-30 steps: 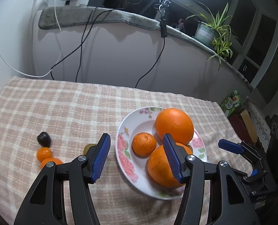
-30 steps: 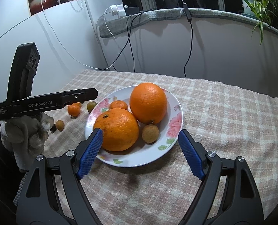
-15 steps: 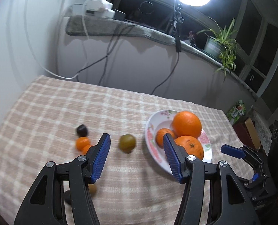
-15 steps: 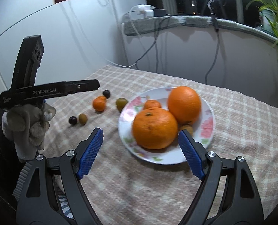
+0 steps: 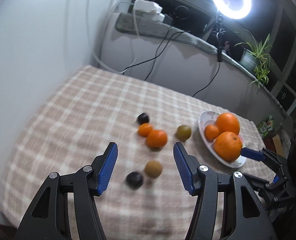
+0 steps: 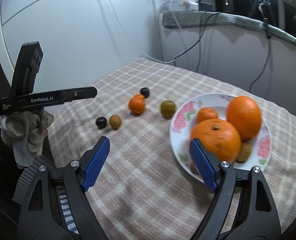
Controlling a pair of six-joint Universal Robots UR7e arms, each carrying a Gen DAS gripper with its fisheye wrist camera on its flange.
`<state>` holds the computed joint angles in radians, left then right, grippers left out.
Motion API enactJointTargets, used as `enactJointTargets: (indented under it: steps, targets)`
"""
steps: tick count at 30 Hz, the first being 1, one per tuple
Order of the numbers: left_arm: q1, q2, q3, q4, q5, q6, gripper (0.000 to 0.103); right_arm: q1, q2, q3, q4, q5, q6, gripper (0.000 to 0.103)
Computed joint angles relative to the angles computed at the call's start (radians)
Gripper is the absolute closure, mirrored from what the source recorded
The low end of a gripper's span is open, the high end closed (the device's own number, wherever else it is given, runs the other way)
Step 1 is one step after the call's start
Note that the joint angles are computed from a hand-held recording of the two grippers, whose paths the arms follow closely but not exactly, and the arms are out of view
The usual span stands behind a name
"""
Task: Organize fruits
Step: 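Move both tools back over the cloth toward the remaining small fruits, then close the right tool on a brown fruit while the left tool grasps a dark plum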
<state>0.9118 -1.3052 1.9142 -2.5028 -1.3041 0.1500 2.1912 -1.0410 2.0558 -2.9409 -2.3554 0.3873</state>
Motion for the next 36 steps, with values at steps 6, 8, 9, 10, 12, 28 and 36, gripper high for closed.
enactJointTargets:
  steps: [6, 8, 9, 10, 12, 28, 36]
  targets:
    - [0.021, -0.033, 0.026, 0.038, -0.008, 0.01, 0.05, -0.033, 0.039, -0.036, -0.027, 0.089, -0.032, 0.018]
    - [0.022, -0.041, 0.037, 0.046, -0.008, 0.023, 0.055, -0.044, 0.058, -0.054, -0.034, 0.111, -0.053, 0.022]
    - [0.023, -0.042, 0.041, 0.048, -0.008, 0.027, 0.058, -0.049, 0.066, -0.064, -0.031, 0.121, -0.062, 0.025]
    - [0.023, -0.043, 0.045, 0.049, -0.009, 0.033, 0.059, -0.055, 0.072, -0.07, -0.028, 0.131, -0.066, 0.031]
    - [0.028, -0.043, 0.049, 0.058, -0.016, 0.039, 0.065, -0.071, 0.084, -0.085, -0.023, 0.161, -0.067, 0.039]
    - [0.032, -0.005, 0.063, 0.044, 0.026, 0.086, 0.075, -0.153, 0.182, -0.193, 0.029, 0.295, -0.069, 0.061]
    - [0.04, 0.009, 0.058, 0.043, 0.023, 0.092, 0.075, -0.165, 0.21, -0.229, 0.072, 0.298, -0.08, 0.063]
